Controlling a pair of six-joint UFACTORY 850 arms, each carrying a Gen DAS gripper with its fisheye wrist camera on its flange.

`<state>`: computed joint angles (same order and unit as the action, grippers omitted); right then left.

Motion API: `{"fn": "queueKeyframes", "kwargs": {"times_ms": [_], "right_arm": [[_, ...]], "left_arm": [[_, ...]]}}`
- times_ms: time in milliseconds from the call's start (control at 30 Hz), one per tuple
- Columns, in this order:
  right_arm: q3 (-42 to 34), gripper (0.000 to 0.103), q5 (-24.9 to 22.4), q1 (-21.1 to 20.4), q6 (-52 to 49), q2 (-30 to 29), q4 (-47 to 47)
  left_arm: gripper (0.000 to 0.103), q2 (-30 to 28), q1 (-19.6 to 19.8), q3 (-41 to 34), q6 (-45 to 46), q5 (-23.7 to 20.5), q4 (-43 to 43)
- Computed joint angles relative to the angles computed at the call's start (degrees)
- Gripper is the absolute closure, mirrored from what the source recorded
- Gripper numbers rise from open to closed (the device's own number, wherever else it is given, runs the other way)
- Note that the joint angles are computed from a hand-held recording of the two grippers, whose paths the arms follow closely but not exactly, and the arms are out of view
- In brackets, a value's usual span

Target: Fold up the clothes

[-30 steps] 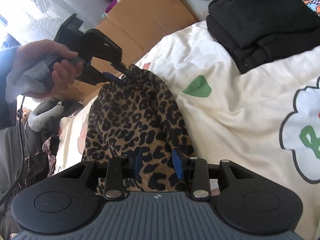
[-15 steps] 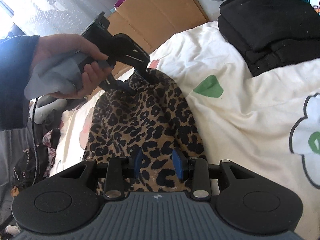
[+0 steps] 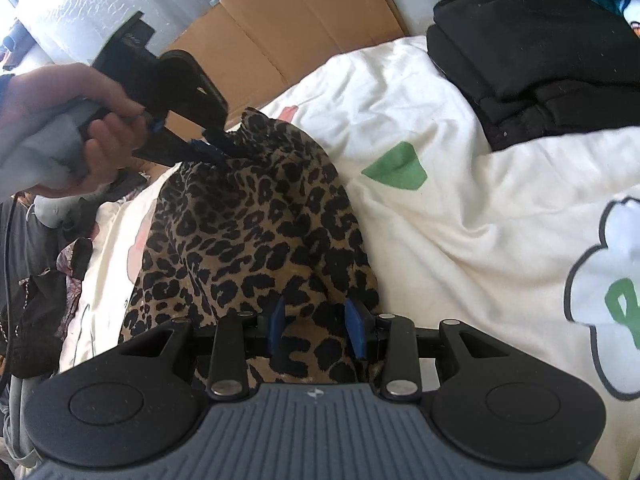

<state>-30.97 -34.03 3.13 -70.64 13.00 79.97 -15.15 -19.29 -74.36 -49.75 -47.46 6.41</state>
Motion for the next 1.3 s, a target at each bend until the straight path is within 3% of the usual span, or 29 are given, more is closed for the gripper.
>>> {"fn": "queueKeyframes", "kwargs": {"times_ms": [100, 167, 200, 233, 500, 733, 1033, 1133, 1233, 1300], "right_arm": [[-0.59, 0.067, 0.15, 0.42, -0.06, -0.91, -0.42], [-1.3, 0.073, 0.07, 0.91, 2.05, -1.9, -3.82], [-1.68, 0.092, 0.13, 1.23, 3.85, -2.36, -6.17], [-1.85, 0.102, -0.49, 1.18, 4.35, -2.71, -7.09], [0.05, 0.103, -1.2, -1.03, 3.86, 0.18, -4.68], [-0.04, 0.103, 1.7, 0.26, 6.51, 1.22, -5.74], [0.17, 0.103, 3.37, -0.2, 13.33, 1.94, -11.53], [1.07, 0.103, 3.12, -0.49, 14.54, 3.1, -12.87], [1.58, 0.103, 3.31, -0.32, 15.61, 4.19, -13.62], [1.69, 0.103, 3.23, -0.52, 16.54, 4.7, -13.82]], "left_arm": [[0.092, 1.4, -0.2, -0.11, 1.63, 1.35, -0.39], [0.092, 1.59, -0.23, -0.84, 2.29, 1.88, -0.89], [0.092, 1.63, -0.22, -1.24, 2.6, 2.13, -1.19], [0.092, 1.33, -0.1, -1.72, 3.1, 2.36, -1.76], [0.092, -1.42, -1.47, -3.56, 2.62, 4.78, -1.99], [0.092, -4.96, -2.72, -6.28, 2.25, 6.0, -0.62], [0.091, -9.63, -3.17, -7.03, 4.06, 9.94, -1.45], [0.084, -9.43, -2.58, -6.59, 8.61, 11.53, -5.48], [0.071, -7.93, -2.29, -6.45, 14.38, 10.88, -8.29], [0.063, -5.78, -2.72, -5.51, 15.96, 10.33, -5.77]]}}
